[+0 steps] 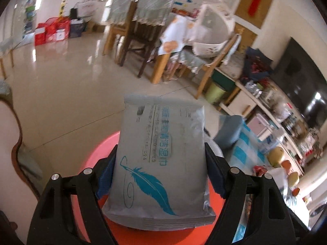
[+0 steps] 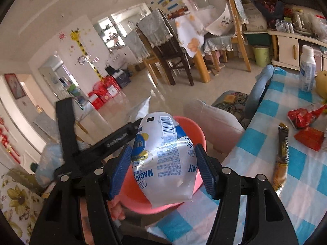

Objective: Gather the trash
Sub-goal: 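Carry both bags over the pink basin and open both grippers to drop them, then move both open grippers back over the table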

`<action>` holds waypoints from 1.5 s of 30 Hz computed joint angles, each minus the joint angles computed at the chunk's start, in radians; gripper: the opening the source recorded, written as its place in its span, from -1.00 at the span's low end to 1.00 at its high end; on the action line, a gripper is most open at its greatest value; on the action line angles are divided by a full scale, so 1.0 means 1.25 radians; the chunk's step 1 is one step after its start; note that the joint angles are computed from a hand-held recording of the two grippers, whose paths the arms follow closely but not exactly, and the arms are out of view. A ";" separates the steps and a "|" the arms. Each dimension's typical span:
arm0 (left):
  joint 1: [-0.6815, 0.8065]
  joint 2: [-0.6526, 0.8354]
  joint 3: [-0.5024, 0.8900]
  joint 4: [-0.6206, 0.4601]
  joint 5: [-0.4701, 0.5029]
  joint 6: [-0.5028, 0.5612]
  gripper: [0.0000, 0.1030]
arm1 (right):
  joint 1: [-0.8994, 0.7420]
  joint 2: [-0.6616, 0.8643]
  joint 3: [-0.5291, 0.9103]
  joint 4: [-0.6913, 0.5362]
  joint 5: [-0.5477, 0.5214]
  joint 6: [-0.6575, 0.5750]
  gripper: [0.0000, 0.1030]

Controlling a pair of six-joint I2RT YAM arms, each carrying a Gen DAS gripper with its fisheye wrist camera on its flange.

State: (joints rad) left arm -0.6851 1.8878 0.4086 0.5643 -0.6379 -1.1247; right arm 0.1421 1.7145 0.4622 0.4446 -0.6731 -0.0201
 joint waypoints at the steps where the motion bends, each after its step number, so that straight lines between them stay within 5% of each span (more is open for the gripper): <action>1: 0.008 -0.001 -0.001 -0.010 -0.006 -0.007 0.56 | 0.008 0.025 0.014 0.005 0.007 0.013 0.60; 11: -0.058 0.024 0.036 -0.007 -0.108 0.048 0.69 | -0.118 0.052 -0.083 0.092 -0.012 -0.026 0.69; 18: -0.116 0.072 0.029 0.178 -0.178 0.142 0.80 | -0.233 0.016 -0.171 0.103 -0.001 -0.152 0.75; 23: -0.127 0.098 0.057 0.227 -0.130 0.211 0.81 | -0.304 0.035 -0.203 0.116 0.007 -0.227 0.79; 35: -0.177 0.133 0.278 -0.126 -0.043 0.237 0.81 | -0.567 0.006 -0.167 -0.076 -0.072 -0.421 0.83; 45: -0.222 0.188 0.365 -0.154 -0.013 0.271 0.81 | -0.740 0.021 -0.096 -0.205 -0.095 -0.547 0.85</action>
